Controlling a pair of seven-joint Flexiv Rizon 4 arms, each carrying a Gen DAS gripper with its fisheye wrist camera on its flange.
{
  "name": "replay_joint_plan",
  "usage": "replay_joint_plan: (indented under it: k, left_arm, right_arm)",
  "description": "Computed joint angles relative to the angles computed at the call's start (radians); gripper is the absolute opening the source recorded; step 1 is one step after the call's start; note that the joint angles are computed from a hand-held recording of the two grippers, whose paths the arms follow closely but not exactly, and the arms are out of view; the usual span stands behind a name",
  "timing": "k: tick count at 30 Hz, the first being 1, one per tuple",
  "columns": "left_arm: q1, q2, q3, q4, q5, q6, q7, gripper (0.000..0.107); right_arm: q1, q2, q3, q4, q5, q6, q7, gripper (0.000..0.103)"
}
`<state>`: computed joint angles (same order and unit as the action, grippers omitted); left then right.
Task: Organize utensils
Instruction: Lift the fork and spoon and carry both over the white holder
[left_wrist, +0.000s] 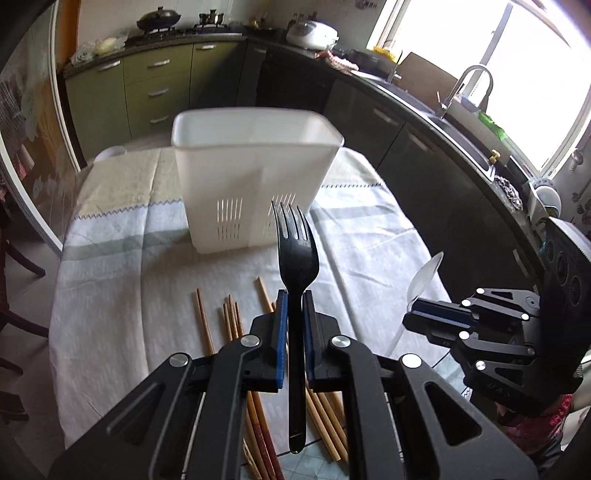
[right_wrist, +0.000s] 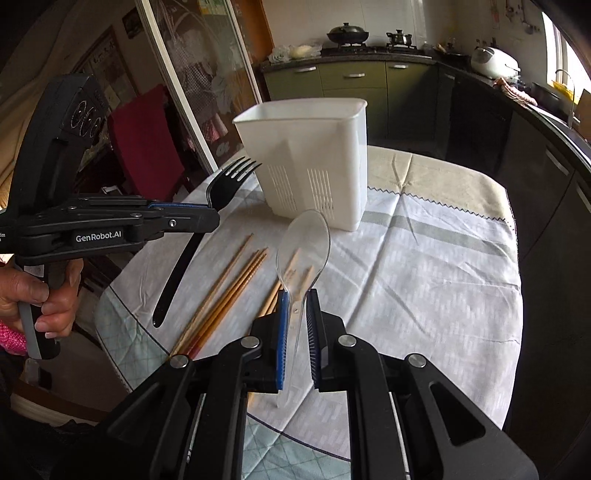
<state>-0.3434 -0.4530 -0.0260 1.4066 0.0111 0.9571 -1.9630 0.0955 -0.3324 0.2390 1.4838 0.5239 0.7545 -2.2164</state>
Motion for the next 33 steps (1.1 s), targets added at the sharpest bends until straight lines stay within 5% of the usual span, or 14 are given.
replay_joint_plan:
  k: [7, 12, 18, 27, 33]
  left_arm:
    - [-0.001, 0.005, 0.018, -0.085, 0.035, 0.085, -0.007, 0.008]
    - [-0.002, -0.048, 0.044, -0.205, 0.065, 0.12, -0.017, 0.008]
    - [0.019, -0.157, 0.065, -0.325, 0.069, 0.271, -0.006, 0.008]
    - [-0.033, -0.327, 0.27, -0.485, 0.119, 0.435, -0.105, 0.008]
    - [-0.029, -0.364, 0.285, -0.491, 0.129, 0.448, -0.118, 0.008]
  right_arm:
    - [-0.021, 0.027, 0.011, -0.029, 0.079, 0.004, -0.035, 0.011]
    - [-0.022, 0.041, 0.002, -0.054, 0.104, -0.003, -0.045, 0.011]
    - [-0.018, 0.04, -0.007, -0.086, 0.116, 0.009, -0.041, 0.011]
    - [0.001, 0.015, 0.001, -0.194, 0.123, 0.058, -0.01, 0.011]
    - [0.042, -0.022, 0.004, -0.261, 0.06, 0.137, 0.037, 0.011]
